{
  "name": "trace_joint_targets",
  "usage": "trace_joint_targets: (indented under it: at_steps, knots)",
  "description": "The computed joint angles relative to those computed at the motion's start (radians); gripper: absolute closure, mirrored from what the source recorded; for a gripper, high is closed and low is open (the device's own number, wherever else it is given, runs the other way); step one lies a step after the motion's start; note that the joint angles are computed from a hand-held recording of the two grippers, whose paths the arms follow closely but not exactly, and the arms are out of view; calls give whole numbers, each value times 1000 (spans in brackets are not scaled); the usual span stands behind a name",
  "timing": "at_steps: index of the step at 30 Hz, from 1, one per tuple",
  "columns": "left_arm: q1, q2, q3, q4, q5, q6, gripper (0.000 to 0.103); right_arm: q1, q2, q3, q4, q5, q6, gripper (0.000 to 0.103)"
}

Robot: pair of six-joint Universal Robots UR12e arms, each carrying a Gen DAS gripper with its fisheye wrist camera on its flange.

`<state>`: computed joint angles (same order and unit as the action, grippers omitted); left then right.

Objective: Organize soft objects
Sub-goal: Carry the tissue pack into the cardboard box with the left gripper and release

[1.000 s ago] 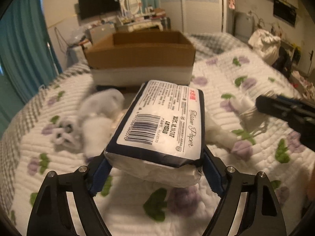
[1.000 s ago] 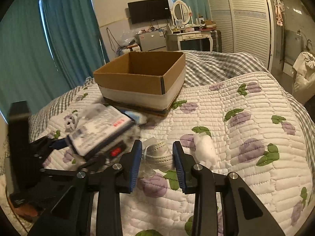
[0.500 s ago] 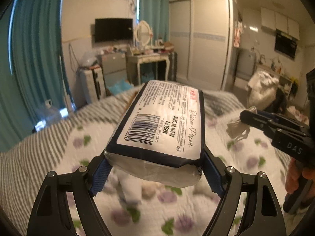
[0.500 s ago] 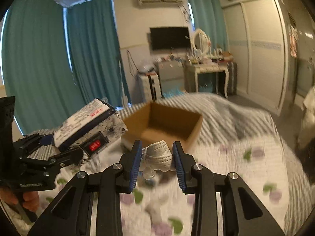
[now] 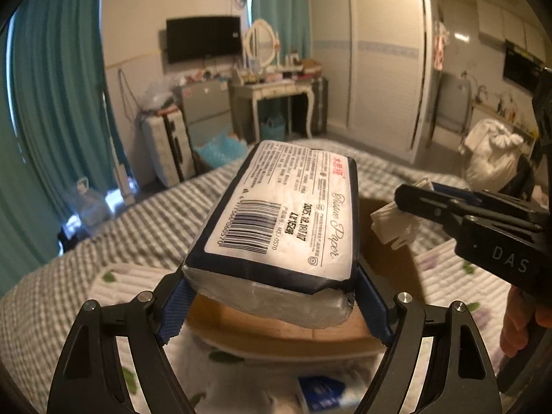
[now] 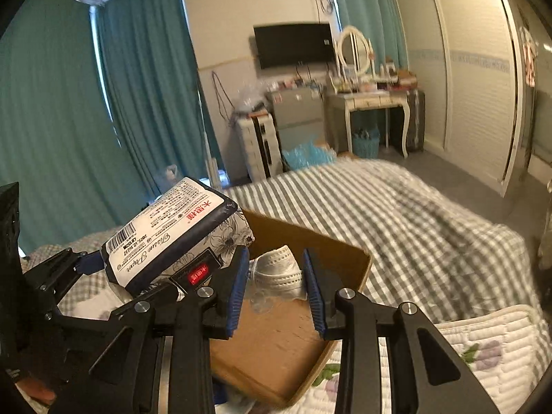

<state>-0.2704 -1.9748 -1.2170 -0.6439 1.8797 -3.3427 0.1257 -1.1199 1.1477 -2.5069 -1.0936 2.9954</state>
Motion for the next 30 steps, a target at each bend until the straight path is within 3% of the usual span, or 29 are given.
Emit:
trace_joint_targets:
  at_steps: [4,8,12,19,22,30]
  knots:
    - [7,-18,1,2,-15,38,17,-4,38,-20,9,-8,11,67]
    - [-2,-32,21,-28,47,27,17,-11,45,-30,4,-9,42,43]
    - [-5,-17,23,-53,63,-7,17,-17,16,-8,-18,-29,41,42]
    - [-29,73,-27,14,88,14,17,-28,-107,62,-19,-60,12,40]
    - [-39,124,-63,72,97,24,17,-30,-171,103,-28,-74,-12,32]
    - [-81,241,-198,183,217,43,16,-29,-319,252,-39,-78,-96,6]
